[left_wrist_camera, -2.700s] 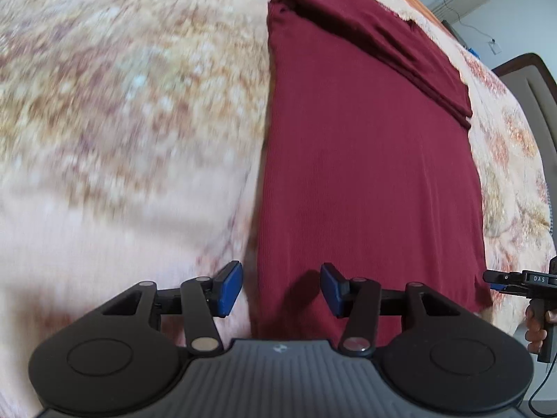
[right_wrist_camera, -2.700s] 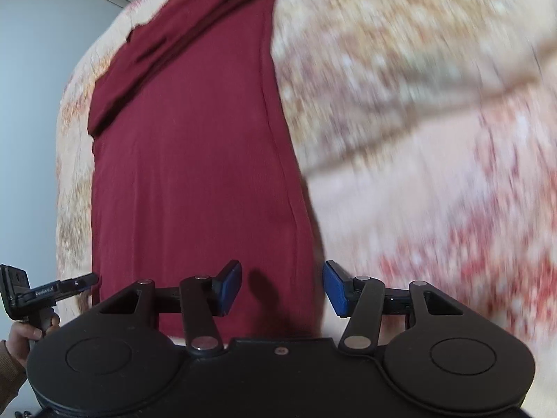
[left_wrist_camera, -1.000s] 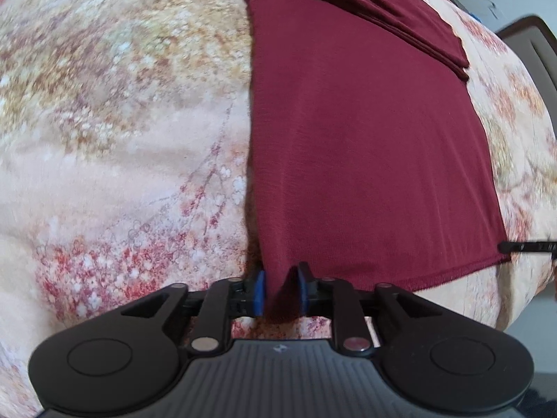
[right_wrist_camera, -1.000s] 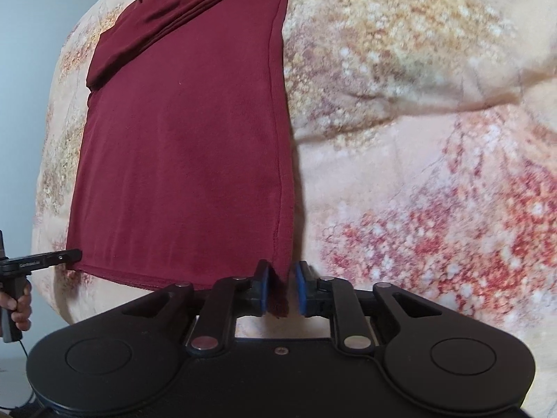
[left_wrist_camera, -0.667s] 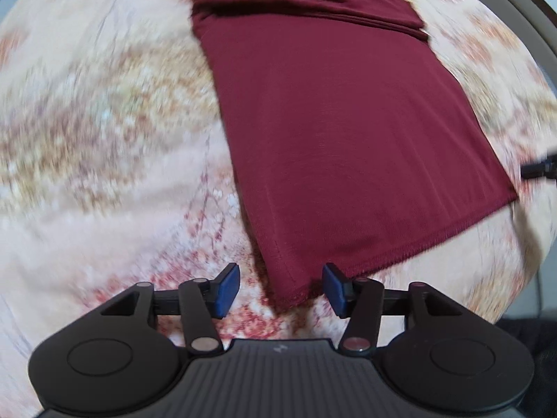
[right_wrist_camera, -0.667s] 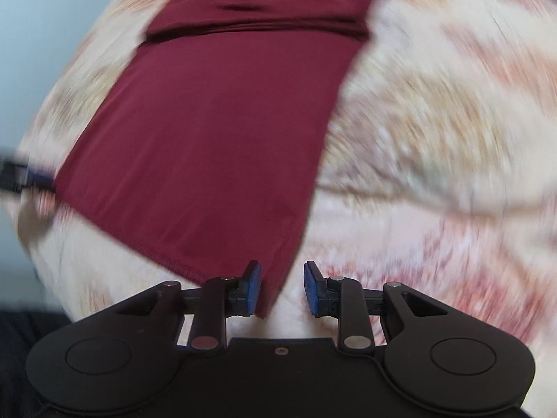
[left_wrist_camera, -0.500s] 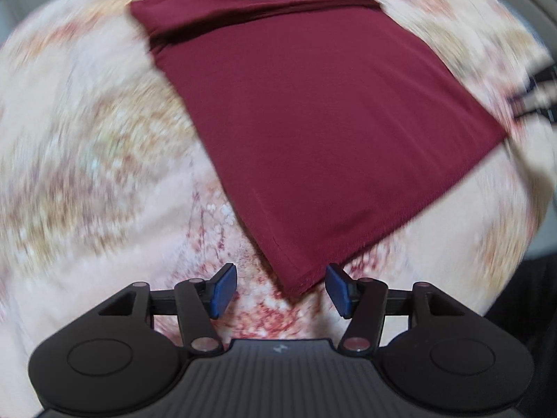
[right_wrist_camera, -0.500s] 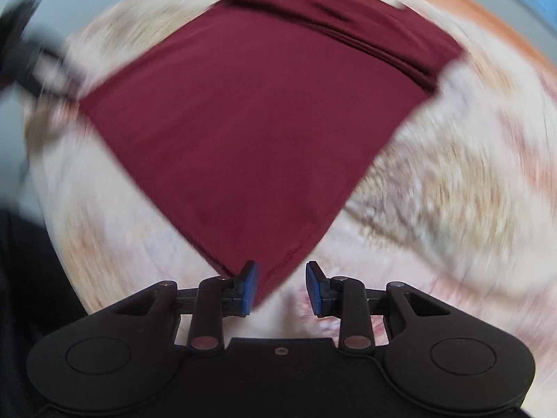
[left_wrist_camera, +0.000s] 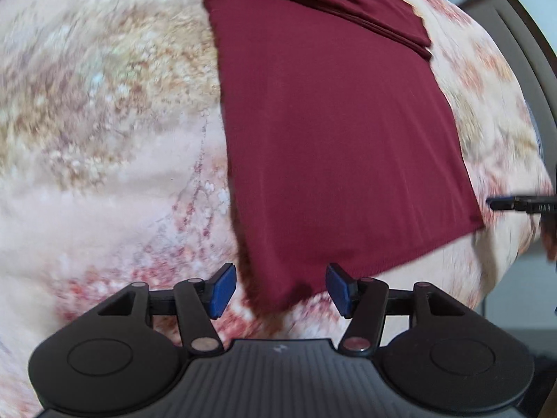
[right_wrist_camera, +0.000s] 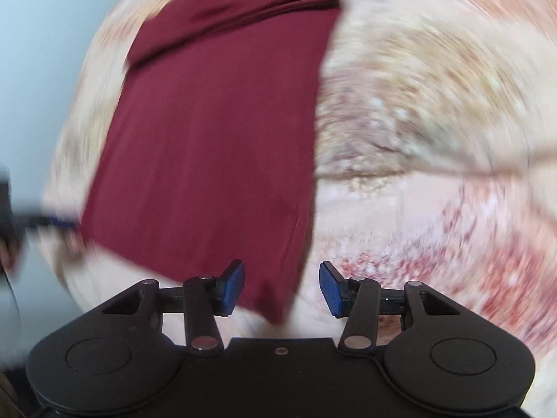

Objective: Fold small clothes

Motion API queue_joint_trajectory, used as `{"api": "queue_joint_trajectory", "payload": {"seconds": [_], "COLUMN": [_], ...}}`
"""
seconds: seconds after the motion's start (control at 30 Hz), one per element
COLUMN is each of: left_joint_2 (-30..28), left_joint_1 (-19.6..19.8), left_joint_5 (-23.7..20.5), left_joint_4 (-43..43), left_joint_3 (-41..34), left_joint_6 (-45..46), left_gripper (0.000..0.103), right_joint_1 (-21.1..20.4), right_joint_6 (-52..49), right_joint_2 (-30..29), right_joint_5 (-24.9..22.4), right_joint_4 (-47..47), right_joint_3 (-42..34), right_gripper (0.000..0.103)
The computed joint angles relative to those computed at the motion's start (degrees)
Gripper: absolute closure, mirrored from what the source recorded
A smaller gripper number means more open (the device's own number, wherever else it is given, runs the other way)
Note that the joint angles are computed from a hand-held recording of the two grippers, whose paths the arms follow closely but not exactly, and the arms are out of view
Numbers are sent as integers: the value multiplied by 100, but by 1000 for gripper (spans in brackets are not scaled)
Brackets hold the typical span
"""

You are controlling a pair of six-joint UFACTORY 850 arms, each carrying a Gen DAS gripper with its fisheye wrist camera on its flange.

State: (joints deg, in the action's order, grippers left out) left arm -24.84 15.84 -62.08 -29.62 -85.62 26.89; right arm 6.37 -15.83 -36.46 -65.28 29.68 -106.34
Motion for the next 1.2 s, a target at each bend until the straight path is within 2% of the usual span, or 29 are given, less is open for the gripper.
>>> {"api": "queue_joint_trajectory", "payload": {"seconds": [0.17,0.2,0.23,0.27,0.33,0.37,0.43,0.67,0.8,0.87,0.97,1.0,1.07,1.13,1.2], "left_joint_2": [-249,-272,-283,-292,-311,-279,-280,-419,-572,-689,-1017,-1109,-1267,-1319,-1401], "left_joint_1": [-112,-112,-103,-78,-5,44,220,521,564,576,475,413,326,282,203], "left_joint_5": [-83,-115,-159,-244,-407,-404,-438,119,555,907,1371,1454,1460,1418,1306], "left_joint_4": [88,35,-21,-114,-418,-559,-1024,-2273,-2646,-2792,-2318,-2012,-1538,-1268,-823], "left_joint_3": [-165,-171,-172,-176,-177,-145,-135,-358,-568,-655,-990,-1101,-1351,-1537,-1833], "left_joint_6": [-378,-360,-329,-262,-68,-65,-142,-506,-691,-954,-1961,-2345,-2745,-2658,-2399], "left_gripper": [41,41,42,56,79,87,91,92,92,92,92,92,92,91,79], "right_joint_1": [34,48,64,77,11,-43,-146,-356,-368,-326,-219,-170,-105,-102,-127], "right_joint_6": [528,496,418,343,194,148,164,1018,1738,2206,3063,3387,3679,3562,3192], "right_joint_2": [-146,-185,-205,-187,-106,-48,-15,-223,-716,-923,-1249,-1386,-1568,-1621,-1629], "right_joint_5": [-161,-272,-355,-379,-385,-366,-326,328,479,704,929,928,906,903,831], "right_joint_4": [172,171,154,138,465,721,1103,2238,2120,2037,1559,1362,1146,1280,1359], "right_joint_3": [99,79,73,95,190,273,272,16,-790,-1064,-1424,-1577,-1805,-1889,-2002], "right_gripper": [64,76,95,98,99,99,99,99,99,99,97,92,90,72,64]}}
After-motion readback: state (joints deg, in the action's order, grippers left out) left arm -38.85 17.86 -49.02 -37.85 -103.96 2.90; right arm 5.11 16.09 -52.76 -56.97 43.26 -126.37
